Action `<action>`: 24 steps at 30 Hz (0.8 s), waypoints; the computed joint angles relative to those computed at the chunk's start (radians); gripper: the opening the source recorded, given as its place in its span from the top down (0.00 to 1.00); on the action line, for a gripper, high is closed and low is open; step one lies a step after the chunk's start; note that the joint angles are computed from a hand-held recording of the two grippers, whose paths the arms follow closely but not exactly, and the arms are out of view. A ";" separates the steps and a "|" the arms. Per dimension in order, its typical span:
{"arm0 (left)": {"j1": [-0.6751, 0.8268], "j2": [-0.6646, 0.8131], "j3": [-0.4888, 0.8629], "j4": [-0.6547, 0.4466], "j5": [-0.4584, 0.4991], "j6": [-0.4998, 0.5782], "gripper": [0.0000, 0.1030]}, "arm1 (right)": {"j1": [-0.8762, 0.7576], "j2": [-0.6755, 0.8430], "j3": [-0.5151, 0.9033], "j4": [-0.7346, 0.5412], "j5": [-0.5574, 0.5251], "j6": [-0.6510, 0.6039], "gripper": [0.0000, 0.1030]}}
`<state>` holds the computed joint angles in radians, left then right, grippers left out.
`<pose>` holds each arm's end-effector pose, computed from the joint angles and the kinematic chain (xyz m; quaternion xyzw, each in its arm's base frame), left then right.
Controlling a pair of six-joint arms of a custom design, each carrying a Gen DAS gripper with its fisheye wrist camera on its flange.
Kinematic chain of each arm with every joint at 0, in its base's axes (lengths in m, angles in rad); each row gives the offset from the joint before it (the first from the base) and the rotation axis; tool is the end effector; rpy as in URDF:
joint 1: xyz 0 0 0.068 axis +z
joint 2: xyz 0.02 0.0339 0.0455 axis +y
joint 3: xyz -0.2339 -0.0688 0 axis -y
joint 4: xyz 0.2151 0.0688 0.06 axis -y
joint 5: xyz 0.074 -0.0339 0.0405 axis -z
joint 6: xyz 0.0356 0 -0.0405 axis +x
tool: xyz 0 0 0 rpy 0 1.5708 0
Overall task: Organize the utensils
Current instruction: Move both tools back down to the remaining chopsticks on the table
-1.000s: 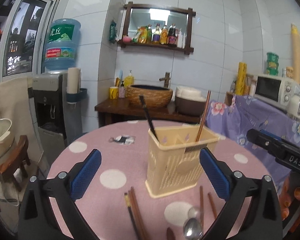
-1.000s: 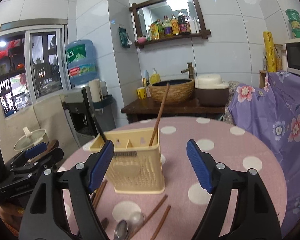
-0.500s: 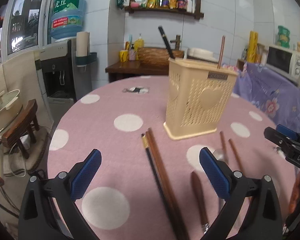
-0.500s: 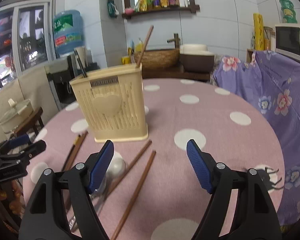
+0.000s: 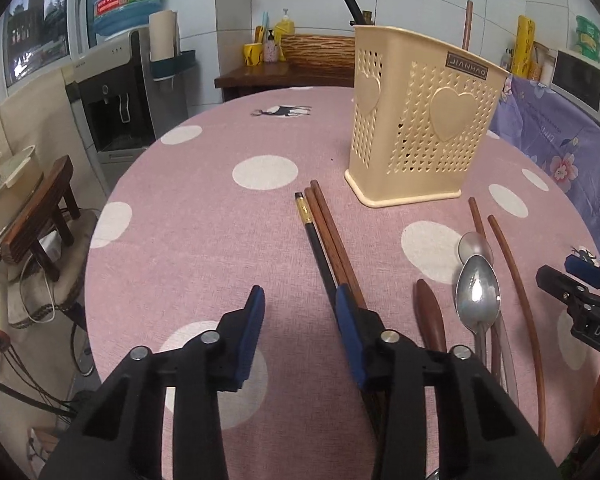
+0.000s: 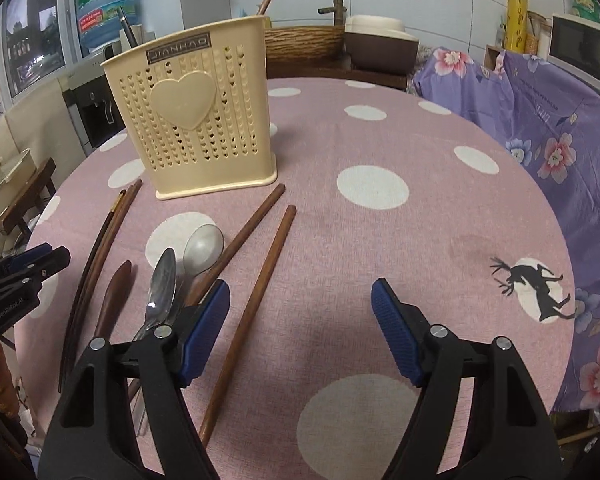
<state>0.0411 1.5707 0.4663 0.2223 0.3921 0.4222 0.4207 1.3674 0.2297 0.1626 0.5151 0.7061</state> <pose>0.2386 -0.0038 0.0997 0.2394 0.8941 -0.1024 0.3644 0.1682 0.0560 0.0856 0.2055 0.9044 -0.0543 0.3700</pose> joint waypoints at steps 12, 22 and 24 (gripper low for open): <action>-0.053 0.065 0.066 -0.049 -0.028 -0.017 0.67 | -0.007 0.120 0.056 0.029 -0.051 0.033 0.44; -0.042 0.070 0.069 -0.035 -0.082 0.012 0.66 | -0.024 0.121 0.063 0.003 -0.043 0.019 0.44; -0.027 0.060 0.077 -0.033 -0.080 0.013 0.66 | -0.046 0.104 0.060 0.005 -0.059 0.010 0.44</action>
<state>0.0140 1.6306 0.5436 0.1896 0.3120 0.4348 0.3748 1.4712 0.2898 0.1679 0.4566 0.7166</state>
